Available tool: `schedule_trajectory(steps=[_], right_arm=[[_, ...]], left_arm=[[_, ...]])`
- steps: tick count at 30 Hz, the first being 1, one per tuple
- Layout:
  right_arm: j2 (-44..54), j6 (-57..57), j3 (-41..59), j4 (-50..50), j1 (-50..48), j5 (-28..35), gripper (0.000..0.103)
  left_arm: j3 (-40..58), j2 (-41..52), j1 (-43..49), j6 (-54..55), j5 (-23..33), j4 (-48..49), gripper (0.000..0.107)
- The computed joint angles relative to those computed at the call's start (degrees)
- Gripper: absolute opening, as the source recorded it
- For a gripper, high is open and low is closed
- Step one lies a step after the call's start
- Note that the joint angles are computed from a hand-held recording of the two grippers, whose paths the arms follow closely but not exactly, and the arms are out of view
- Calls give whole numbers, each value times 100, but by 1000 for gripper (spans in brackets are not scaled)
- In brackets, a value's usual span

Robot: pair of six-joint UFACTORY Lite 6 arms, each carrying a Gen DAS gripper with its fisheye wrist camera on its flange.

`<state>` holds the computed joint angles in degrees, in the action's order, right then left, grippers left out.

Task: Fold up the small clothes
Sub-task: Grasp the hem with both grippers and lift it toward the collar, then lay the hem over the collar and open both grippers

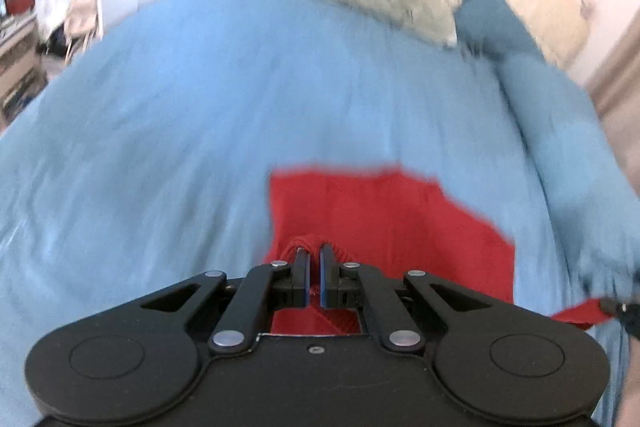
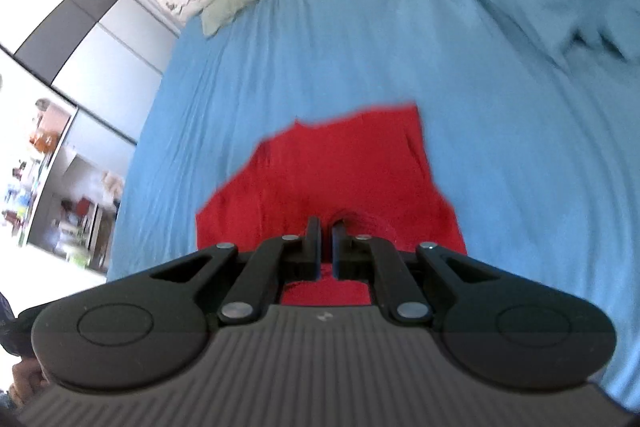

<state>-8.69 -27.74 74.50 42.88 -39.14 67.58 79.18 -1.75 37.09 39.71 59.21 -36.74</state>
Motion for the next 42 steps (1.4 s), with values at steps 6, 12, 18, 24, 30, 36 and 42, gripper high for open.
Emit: schedule_trajectory(steps=[6, 12, 18, 24, 30, 36, 42], right_arm=[[2903, -114, 1584, 366, 1239, -2047, 20], [5179, -446, 2853, 784, 1775, -3329, 20], [5973, -451, 3739, 907, 1797, -3332, 20], [6578, 194, 4596, 291, 1996, -3454, 20], [7094, 664, 5193, -480, 2198, -3534, 22], [6433, -131, 4187, 90, 2213, -4049, 63], [5359, -1258, 3013, 706, 2215, -4341, 99]], left_arm=[[540, 2052, -1729, -813, -2598, 12, 4], [1396, 3805, -2193, -1603, -3653, 276, 4], [2025, 4257, -2360, -2151, -3699, 662, 4], [2330, 4548, -2589, -3168, -3847, 1588, 4], [2624, 4955, -2755, -3628, -3876, 2172, 5], [2188, 4524, -2834, -3004, -4136, 1801, 46], [1355, 3497, -3004, -2754, -4311, 2194, 78]])
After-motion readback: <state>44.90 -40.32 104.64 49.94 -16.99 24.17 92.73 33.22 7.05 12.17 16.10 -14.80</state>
